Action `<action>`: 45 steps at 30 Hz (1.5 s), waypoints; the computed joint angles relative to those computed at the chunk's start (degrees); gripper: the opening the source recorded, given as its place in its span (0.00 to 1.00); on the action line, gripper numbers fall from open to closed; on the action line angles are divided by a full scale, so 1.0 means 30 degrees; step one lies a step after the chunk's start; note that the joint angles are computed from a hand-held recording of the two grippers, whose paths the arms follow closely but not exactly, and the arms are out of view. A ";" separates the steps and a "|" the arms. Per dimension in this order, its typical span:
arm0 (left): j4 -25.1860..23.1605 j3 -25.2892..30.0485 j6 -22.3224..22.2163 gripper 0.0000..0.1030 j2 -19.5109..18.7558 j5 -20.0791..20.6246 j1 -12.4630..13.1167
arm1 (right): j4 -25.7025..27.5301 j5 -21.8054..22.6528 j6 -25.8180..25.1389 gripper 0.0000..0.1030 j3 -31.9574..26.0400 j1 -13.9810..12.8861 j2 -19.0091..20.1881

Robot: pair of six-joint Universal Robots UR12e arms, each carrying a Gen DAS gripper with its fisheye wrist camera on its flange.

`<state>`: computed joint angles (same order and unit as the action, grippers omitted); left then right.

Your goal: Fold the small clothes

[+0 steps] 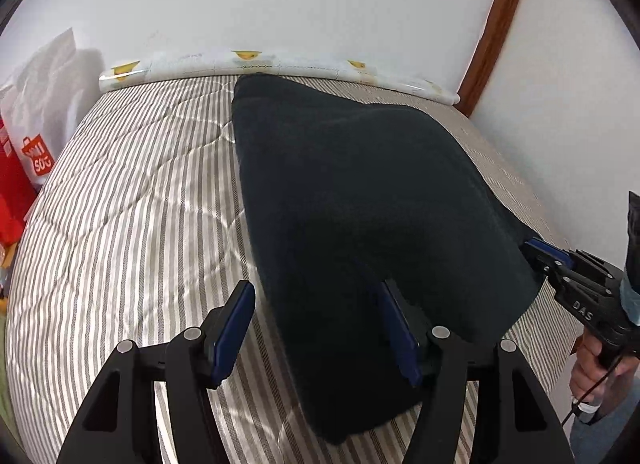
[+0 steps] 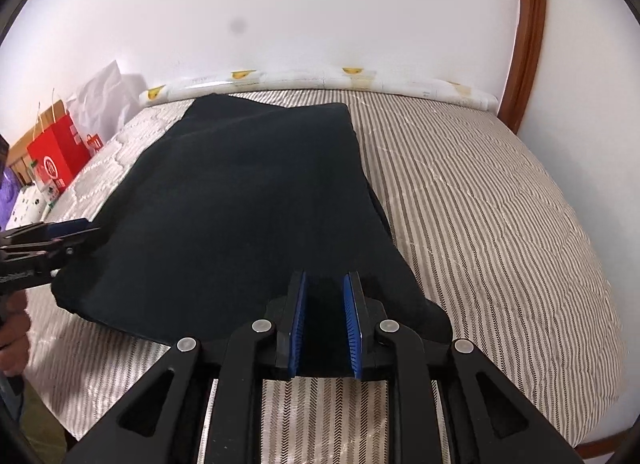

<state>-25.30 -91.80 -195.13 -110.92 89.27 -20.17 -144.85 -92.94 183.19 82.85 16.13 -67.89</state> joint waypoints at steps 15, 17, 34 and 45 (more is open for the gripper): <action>0.0659 -0.1075 -0.1570 0.60 0.0578 0.1203 -0.0474 | 0.0363 0.0746 0.0092 0.43 0.1110 -0.1074 -0.0891; 0.0664 -0.1096 -0.1759 0.60 0.0598 0.1529 -0.0573 | 0.0348 0.1916 0.0515 0.44 0.1224 -0.1431 -0.0936; 0.0289 -0.0881 -0.2817 0.60 0.0538 0.3387 -0.1090 | -0.1212 0.3545 -0.0558 0.13 0.1559 -0.1776 -0.0940; 0.0545 -0.1046 -0.2602 0.60 0.0647 0.2797 -0.0910 | -0.2562 0.2097 -0.0909 0.24 0.0659 -0.0726 -0.0689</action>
<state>-23.67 -94.94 -202.94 -108.98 97.66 -22.90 -152.53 -86.65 180.46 84.83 13.95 -69.96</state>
